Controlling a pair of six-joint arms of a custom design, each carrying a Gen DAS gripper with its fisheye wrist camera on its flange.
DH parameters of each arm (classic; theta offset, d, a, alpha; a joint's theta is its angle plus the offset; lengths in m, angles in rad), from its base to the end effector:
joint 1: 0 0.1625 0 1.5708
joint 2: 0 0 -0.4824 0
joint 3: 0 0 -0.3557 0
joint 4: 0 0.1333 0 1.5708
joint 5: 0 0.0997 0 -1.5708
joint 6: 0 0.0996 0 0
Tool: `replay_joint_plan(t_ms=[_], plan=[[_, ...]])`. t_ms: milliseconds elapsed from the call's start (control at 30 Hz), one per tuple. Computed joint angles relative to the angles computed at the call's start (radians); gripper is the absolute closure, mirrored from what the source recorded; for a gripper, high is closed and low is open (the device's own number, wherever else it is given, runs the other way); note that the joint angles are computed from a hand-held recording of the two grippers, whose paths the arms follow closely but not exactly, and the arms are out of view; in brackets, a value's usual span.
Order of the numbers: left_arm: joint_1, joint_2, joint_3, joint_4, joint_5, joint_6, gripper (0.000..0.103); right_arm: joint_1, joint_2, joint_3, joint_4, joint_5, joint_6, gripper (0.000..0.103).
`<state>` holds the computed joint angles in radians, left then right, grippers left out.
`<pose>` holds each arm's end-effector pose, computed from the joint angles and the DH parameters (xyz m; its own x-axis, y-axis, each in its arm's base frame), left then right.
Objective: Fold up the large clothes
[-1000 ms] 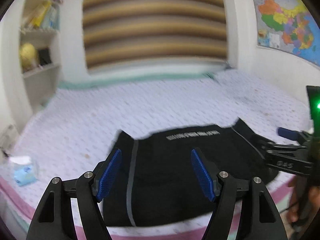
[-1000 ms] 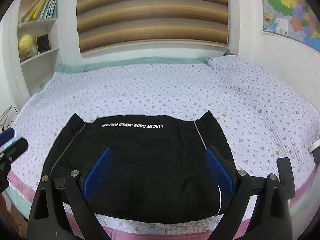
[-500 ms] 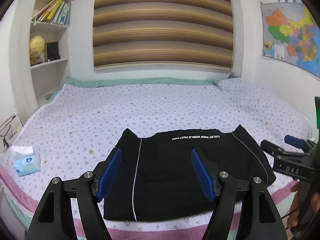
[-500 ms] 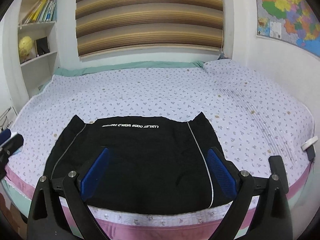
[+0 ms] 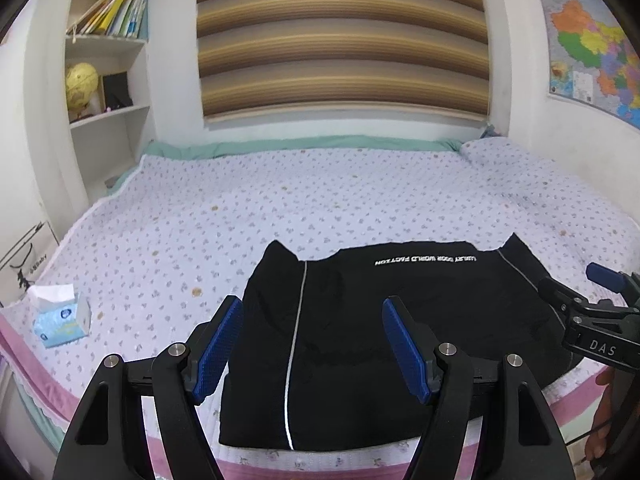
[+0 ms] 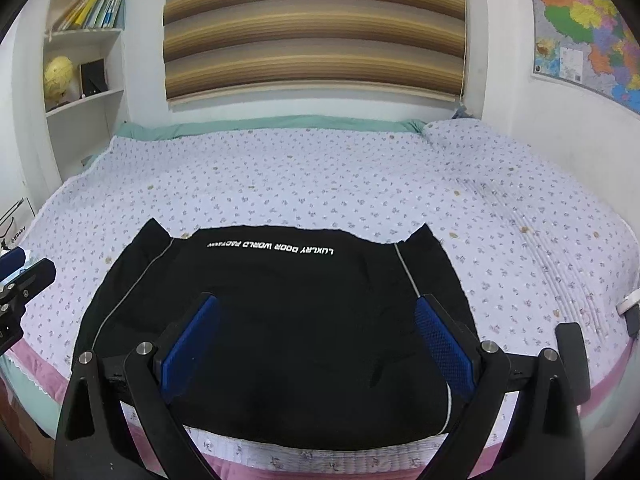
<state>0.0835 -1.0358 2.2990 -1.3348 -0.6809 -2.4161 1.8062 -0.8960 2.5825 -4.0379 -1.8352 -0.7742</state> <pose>-0.2796 -0.2348 0.1346 -0.5858 -0.5216 -0.6202 0.4243 0.4546 -0.7831 0.1973 -0.3628 0.1877 -0.5859 -0.5161 0.6247 -0.8047 0.4616 -0.3733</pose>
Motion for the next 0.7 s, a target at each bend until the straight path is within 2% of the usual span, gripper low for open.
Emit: replay_joint_plan(t_ms=[233,367,700], plan=[[0.034,-0.006,0.033,-0.106,0.011,0.066,0.030,0.000,0.042,-0.015,-0.007,-0.035,-0.016,0.004],[0.048,0.007,0.019,-0.076,0.001,0.062,0.030,-0.002,0.050,-0.021,-0.005,-0.047,-0.008,0.004],[0.051,0.003,0.036,-0.097,-0.011,0.064,0.030,-0.009,0.049,-0.030,0.034,-0.058,0.013,0.004]])
